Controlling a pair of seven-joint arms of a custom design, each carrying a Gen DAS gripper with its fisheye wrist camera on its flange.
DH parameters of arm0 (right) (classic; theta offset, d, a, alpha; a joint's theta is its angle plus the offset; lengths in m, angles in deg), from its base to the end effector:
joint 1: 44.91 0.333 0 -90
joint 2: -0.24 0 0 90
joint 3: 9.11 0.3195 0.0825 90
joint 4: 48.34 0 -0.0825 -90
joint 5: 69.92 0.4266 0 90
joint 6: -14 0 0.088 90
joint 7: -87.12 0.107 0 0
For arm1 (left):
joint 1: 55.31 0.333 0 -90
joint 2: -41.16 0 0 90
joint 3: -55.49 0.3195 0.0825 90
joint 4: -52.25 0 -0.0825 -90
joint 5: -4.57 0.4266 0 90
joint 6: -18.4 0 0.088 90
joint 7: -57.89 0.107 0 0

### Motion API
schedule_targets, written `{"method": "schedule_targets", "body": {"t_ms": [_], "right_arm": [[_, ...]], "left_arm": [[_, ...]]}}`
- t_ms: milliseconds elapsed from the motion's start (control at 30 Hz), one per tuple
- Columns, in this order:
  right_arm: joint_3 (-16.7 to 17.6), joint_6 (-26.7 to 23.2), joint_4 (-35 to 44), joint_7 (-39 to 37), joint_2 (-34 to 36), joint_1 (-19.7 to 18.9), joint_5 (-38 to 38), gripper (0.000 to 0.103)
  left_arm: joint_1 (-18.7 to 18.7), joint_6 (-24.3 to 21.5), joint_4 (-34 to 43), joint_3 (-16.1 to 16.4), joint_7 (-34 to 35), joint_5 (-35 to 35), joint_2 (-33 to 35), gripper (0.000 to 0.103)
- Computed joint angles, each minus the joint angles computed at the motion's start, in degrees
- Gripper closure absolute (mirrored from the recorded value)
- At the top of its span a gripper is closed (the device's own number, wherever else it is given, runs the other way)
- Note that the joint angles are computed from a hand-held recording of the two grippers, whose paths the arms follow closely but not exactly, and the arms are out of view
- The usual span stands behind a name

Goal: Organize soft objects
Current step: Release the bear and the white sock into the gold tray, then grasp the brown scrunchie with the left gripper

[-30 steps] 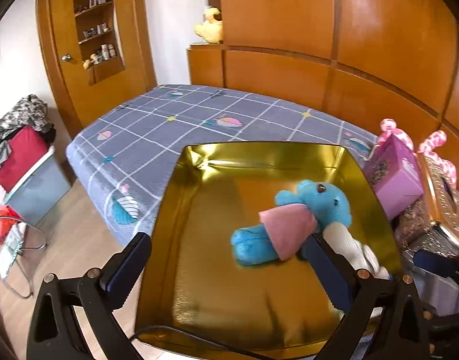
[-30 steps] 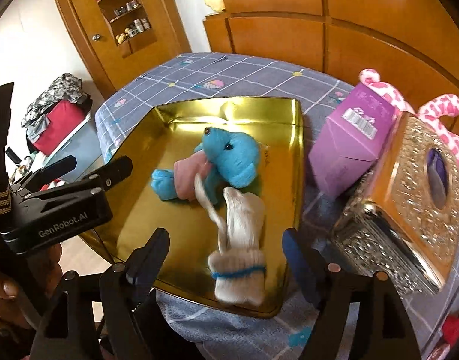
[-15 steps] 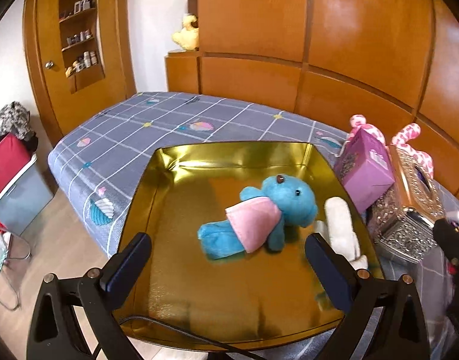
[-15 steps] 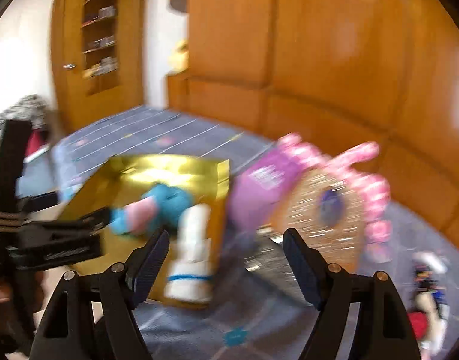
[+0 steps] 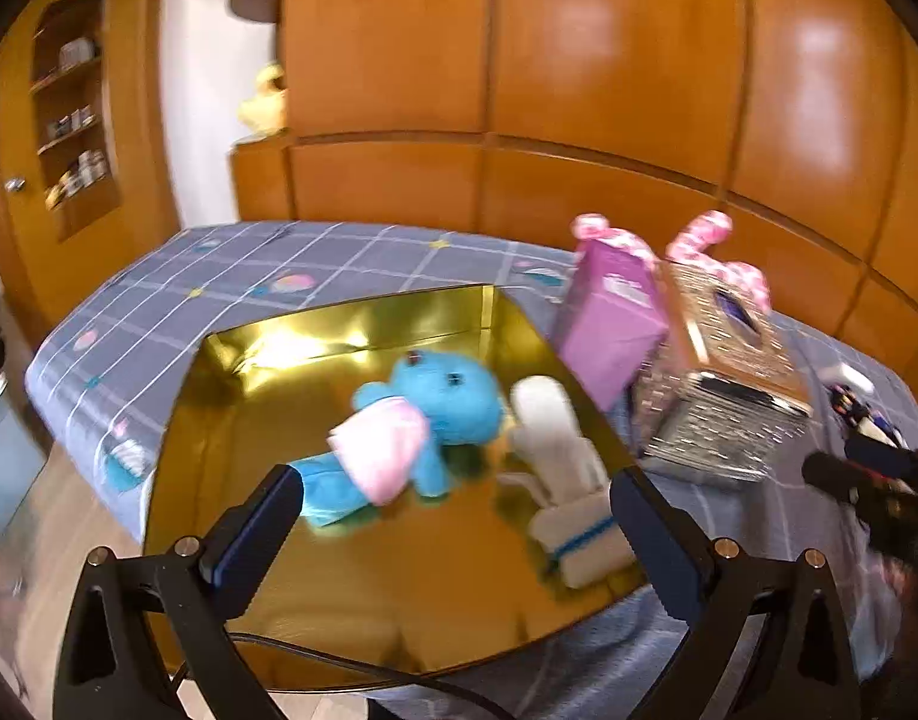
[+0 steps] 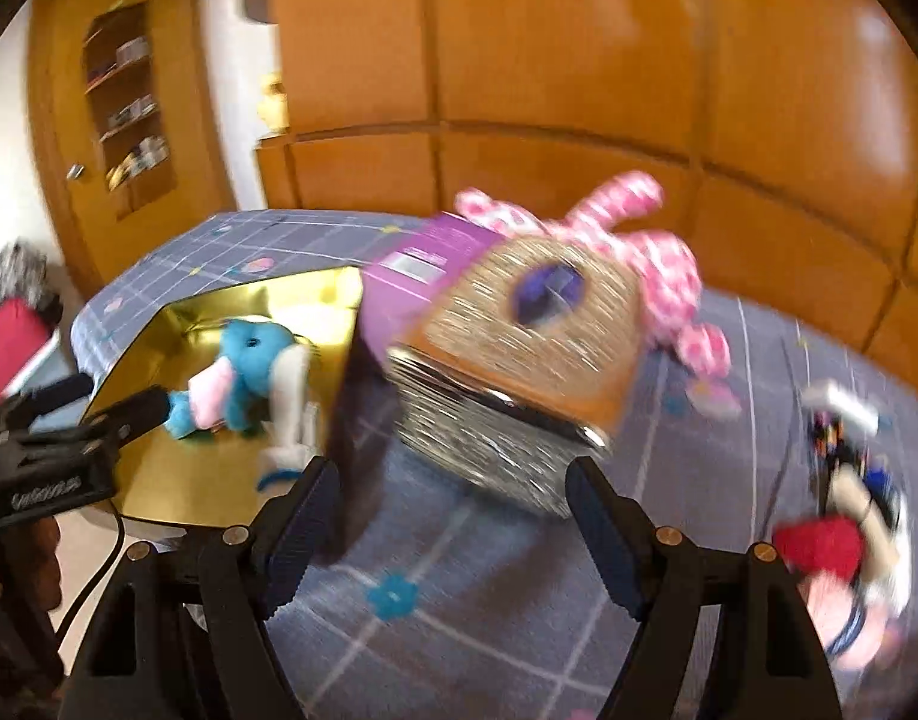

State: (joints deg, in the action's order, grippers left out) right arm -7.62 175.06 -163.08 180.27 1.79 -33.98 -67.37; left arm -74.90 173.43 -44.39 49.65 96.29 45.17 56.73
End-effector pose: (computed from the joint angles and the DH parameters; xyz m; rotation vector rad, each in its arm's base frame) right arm 0.6333 0.1371 0.5211 -1.8295 1.6134 -0.5760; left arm 0.6486 -0.3250 0.5089 -1.6674 1.7749 -0.8495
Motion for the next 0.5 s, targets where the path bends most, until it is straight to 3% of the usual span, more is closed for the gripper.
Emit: {"method": "schedule_targets", "body": {"t_ms": [333,433,500], "right_arm": [[-3.8,-4.5,-4.8,12.9,-4.4,-5.8,-1.1,0.024],[-4.7,-4.7,-6.9,16.0,-6.6,-8.1,-2.1,0.024],[-5.0,-3.6,-9.1,20.4,-8.7,-10.2,-4.9,0.024]], "left_arm": [[0.0,8.8,0.9,-3.0,14.4,-7.4,1.6,0.0],[0.4,9.9,3.2,-5.4,23.9,-12.6,3.6,0.0],[1.8,7.4,6.2,-9.2,33.4,-18.5,5.7,0.0]]}}
